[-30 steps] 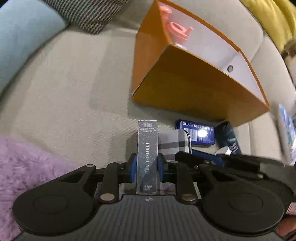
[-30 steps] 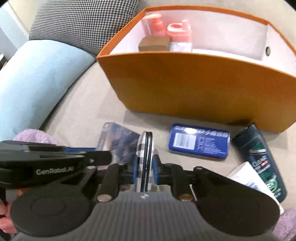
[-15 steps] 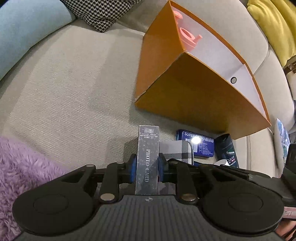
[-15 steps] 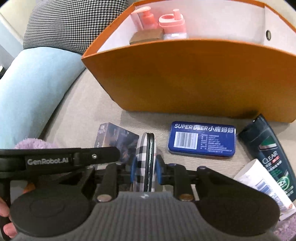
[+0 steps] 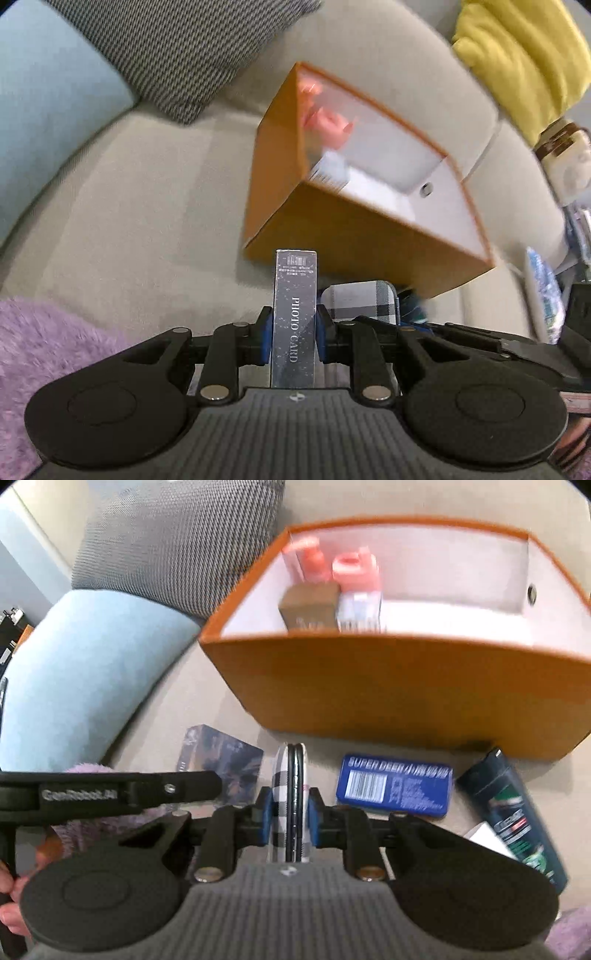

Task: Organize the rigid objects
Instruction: 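Carry photo card box in left gripper and plaid tin in right gripper into box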

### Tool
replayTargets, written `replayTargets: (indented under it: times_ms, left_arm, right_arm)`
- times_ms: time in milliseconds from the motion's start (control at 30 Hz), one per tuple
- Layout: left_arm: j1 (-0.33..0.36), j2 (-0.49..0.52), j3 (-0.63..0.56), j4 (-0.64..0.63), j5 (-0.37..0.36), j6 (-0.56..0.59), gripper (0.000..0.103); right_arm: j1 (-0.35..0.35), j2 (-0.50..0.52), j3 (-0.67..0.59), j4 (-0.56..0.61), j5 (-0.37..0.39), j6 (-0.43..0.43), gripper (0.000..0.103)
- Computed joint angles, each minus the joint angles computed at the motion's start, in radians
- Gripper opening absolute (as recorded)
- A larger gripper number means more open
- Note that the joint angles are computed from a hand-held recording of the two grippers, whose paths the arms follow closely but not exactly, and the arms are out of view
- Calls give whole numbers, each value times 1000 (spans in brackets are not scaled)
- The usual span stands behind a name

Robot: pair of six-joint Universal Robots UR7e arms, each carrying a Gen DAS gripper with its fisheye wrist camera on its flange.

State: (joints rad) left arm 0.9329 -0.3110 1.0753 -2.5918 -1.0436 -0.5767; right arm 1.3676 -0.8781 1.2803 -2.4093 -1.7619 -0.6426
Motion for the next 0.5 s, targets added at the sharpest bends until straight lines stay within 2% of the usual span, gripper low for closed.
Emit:
replayTargets:
  times_ms: [133, 300, 433, 500]
  left_arm:
    - [-17, -9, -25, -15, 2, 35, 25]
    - [-29, 16, -128, -12, -10, 116, 25]
    - [-25, 61, -267, 27, -21, 190, 25]
    - [-19, 111, -389, 78, -21, 229, 25]
  right_arm:
    - [6, -27, -18, 19, 54, -5, 20]
    - [23, -47, -54, 7, 124, -28, 20]
    - [36, -35, -128, 16, 180, -28, 20]
    - [41, -20, -171, 7, 198, -30, 20]
